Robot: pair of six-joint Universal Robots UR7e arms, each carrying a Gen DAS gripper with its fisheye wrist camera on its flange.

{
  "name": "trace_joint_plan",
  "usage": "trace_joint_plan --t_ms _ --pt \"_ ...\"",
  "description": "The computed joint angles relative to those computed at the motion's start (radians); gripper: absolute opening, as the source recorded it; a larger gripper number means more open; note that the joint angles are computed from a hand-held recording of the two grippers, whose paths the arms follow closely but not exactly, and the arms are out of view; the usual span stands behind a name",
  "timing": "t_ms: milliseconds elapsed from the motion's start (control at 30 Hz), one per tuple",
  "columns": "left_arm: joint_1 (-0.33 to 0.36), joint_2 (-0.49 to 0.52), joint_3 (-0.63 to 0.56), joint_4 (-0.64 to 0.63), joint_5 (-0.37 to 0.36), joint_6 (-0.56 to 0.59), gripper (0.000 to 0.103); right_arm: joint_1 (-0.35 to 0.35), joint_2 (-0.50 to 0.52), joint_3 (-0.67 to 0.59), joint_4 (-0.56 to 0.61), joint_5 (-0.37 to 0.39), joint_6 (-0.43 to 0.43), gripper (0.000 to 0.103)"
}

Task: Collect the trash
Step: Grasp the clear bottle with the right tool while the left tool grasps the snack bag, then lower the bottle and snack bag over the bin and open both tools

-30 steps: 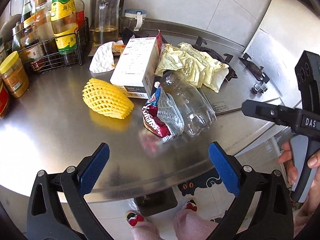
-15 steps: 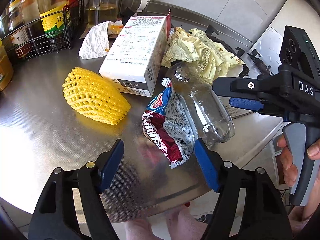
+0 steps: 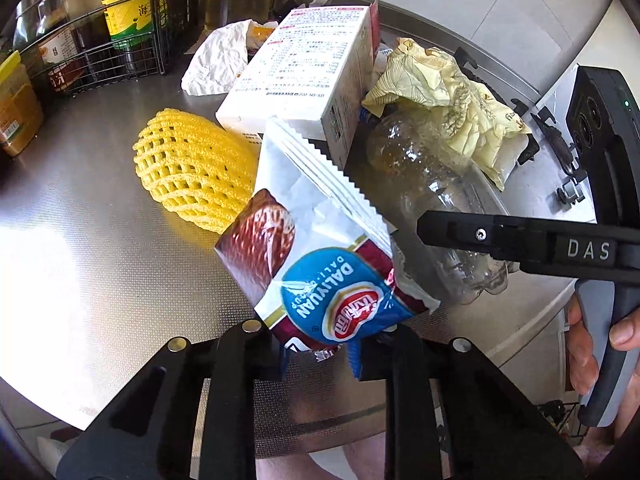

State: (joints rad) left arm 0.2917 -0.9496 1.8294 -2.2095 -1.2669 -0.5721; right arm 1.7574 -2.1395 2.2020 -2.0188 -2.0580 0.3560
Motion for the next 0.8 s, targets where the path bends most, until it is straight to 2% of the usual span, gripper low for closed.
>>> trace_joint_plan --t_ms 133,267,433,467,567,800 --pt "-0.033 -0.02 0.005 0.019 0.064 -0.047 0.01 0.024 -0.021 0.004 0.019 0.003 -0.043 0.066" --pt "-0.056 -0.046 0.01 0.032 0.073 -0.073 0.009 0.053 -0.052 0.004 0.083 0.003 -0.014 0.066" --pt "-0.066 -0.083 0.052 0.004 0.042 -0.05 0.009 0.127 -0.099 0.03 0.088 -0.024 0.091 0.065" --pt "-0.066 -0.092 0.06 -0.001 0.032 -0.045 0.009 0.151 -0.102 0.033 0.091 -0.03 0.115 0.065" --pt "-0.081 -0.121 0.089 -0.015 0.02 -0.038 0.009 0.264 -0.081 0.035 0.129 -0.12 0.214 0.065" --pt "-0.109 -0.183 0.154 -0.03 -0.035 -0.024 0.009 0.42 -0.106 0.076 0.219 -0.197 0.415 0.064"
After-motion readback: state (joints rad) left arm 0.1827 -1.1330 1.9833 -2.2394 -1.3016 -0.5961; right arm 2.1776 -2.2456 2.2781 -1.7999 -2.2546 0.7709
